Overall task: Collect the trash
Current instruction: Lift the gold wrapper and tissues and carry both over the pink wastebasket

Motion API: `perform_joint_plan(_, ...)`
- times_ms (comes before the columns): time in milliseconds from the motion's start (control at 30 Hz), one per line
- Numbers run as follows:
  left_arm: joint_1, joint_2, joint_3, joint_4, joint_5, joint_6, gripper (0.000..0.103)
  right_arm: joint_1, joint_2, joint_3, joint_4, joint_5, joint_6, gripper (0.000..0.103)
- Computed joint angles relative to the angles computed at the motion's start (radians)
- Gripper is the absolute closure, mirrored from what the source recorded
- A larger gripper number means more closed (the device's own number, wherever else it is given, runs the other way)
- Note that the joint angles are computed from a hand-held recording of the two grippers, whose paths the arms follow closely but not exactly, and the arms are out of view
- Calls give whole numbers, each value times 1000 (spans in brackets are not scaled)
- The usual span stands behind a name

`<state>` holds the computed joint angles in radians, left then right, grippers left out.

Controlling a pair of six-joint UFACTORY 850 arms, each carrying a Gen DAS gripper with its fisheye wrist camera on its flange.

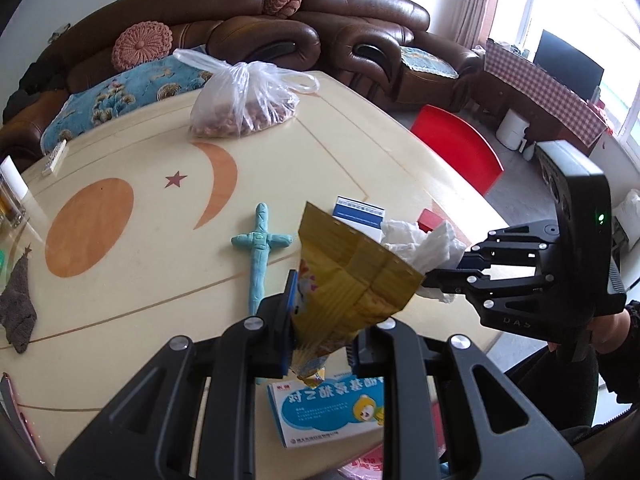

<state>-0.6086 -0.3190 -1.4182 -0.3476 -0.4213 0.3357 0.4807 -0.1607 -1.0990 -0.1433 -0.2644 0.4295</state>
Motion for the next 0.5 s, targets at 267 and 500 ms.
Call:
perform_joint_plan(267, -20, 76, 57, 41, 6, -28, 82, 56, 77, 27, -223, -50, 229, 89)
perform_joint_plan(500, -43, 144, 112, 116, 14, -85, 82, 105, 137, 53, -360, -100, 381, 89)
